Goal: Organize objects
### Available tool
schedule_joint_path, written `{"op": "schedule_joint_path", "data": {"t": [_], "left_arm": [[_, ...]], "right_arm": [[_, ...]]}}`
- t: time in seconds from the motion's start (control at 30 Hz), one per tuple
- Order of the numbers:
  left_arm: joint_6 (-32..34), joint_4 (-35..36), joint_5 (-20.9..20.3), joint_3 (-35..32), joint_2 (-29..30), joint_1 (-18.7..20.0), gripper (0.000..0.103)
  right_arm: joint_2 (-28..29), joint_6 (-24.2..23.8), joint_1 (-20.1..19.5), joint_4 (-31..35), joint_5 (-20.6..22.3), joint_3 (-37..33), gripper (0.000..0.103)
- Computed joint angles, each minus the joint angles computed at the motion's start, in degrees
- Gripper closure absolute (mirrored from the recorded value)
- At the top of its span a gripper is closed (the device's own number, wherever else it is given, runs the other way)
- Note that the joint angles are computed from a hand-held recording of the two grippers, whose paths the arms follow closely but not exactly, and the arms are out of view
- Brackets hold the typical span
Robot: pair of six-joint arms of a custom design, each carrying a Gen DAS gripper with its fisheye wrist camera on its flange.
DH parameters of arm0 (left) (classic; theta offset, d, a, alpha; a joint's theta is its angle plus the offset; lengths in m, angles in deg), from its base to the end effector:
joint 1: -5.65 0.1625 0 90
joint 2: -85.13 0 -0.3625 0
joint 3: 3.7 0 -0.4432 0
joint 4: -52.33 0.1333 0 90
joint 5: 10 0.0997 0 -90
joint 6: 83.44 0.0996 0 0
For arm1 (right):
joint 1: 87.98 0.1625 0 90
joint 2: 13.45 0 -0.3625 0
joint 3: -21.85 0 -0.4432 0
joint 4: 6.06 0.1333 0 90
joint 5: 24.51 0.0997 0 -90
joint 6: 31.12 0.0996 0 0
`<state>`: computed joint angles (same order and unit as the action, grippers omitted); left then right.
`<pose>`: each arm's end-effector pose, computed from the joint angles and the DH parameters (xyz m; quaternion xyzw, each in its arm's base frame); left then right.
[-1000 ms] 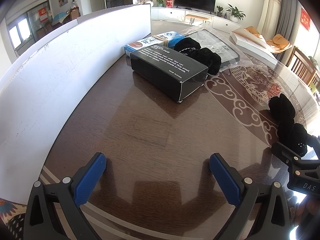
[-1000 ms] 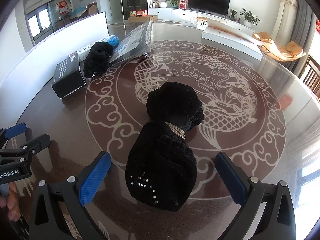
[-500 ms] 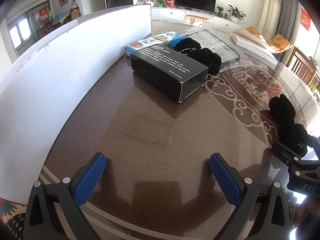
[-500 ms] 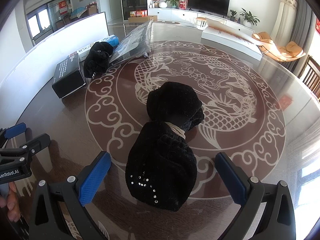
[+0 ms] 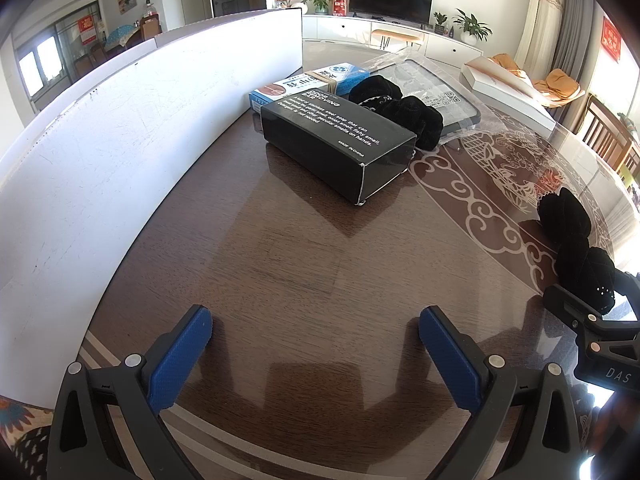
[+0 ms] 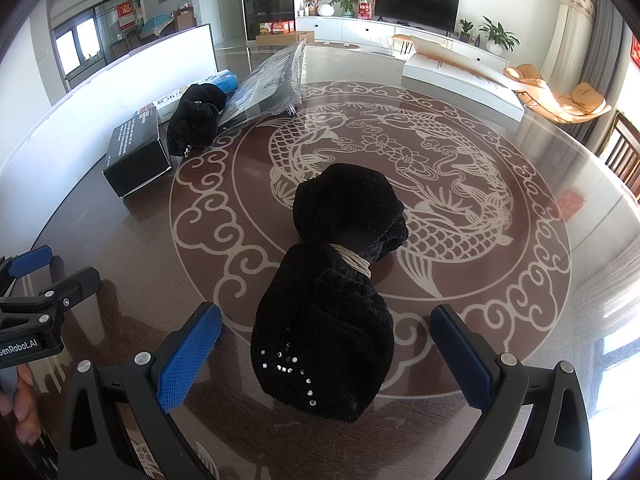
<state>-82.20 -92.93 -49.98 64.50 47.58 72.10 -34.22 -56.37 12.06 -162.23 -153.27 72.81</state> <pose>-0.1219 -0.8043 0.1408 0.1021 0.8841 -0.2694 0.3679 0.2178 -0.8230 0.0639 0.1743 -0.8861 0.2470 0.3514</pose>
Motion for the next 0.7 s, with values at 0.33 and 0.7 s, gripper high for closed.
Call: {"op": "schedule_joint_path", "data": {"t": [0.33,0.7], "left_arm": [[0.01,-0.03,0.00,-0.01,0.03,0.01,0.000],[-0.76,-0.80,-4.58,0.82,-1.35,0.60,0.000]], "right_arm": [[0.02,-0.03,-0.01,-0.04,0.01,-0.01,0.000],[0.01,-0.06,0.02,-0.31,-0.13,0.10,0.000]]}}
